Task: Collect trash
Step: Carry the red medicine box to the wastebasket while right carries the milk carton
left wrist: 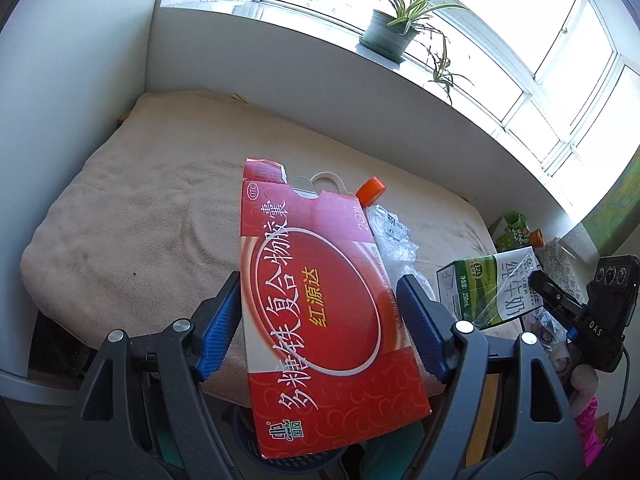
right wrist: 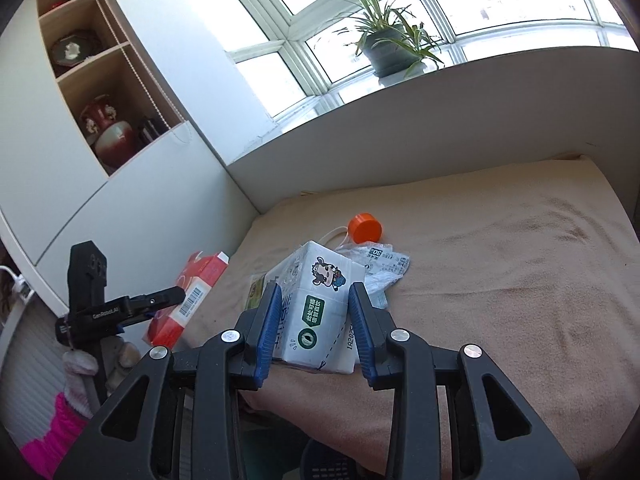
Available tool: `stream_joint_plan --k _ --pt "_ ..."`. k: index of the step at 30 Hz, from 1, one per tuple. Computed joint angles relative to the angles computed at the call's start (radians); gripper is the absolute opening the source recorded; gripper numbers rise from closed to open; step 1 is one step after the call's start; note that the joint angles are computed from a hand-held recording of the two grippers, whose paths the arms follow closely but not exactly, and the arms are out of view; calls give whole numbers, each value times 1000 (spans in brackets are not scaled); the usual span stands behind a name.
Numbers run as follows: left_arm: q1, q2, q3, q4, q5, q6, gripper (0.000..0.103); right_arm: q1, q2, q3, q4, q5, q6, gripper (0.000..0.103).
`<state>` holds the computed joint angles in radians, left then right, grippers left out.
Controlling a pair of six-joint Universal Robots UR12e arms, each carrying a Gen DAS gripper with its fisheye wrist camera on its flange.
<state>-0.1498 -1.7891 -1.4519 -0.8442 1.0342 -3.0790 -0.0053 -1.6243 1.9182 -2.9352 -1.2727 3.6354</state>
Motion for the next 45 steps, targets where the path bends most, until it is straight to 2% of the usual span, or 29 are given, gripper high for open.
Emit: stream_joint_plan --k 10,14,24,34,45 --pt "24 101 -148 15 -38 37 78 26 -47 62 8 -18 -15 33" --pt "25 128 -190 11 -28 53 78 43 -58 86 11 -27 -18 33" --pt "44 174 -290 -60 -56 63 78 92 -68 134 48 -48 -23 33" --pt "30 168 -343 -141 -34 81 78 124 -63 173 102 -86 -21 33" --pt "-4 125 -366 -195 26 91 78 143 -43 212 156 -100 -2 33"
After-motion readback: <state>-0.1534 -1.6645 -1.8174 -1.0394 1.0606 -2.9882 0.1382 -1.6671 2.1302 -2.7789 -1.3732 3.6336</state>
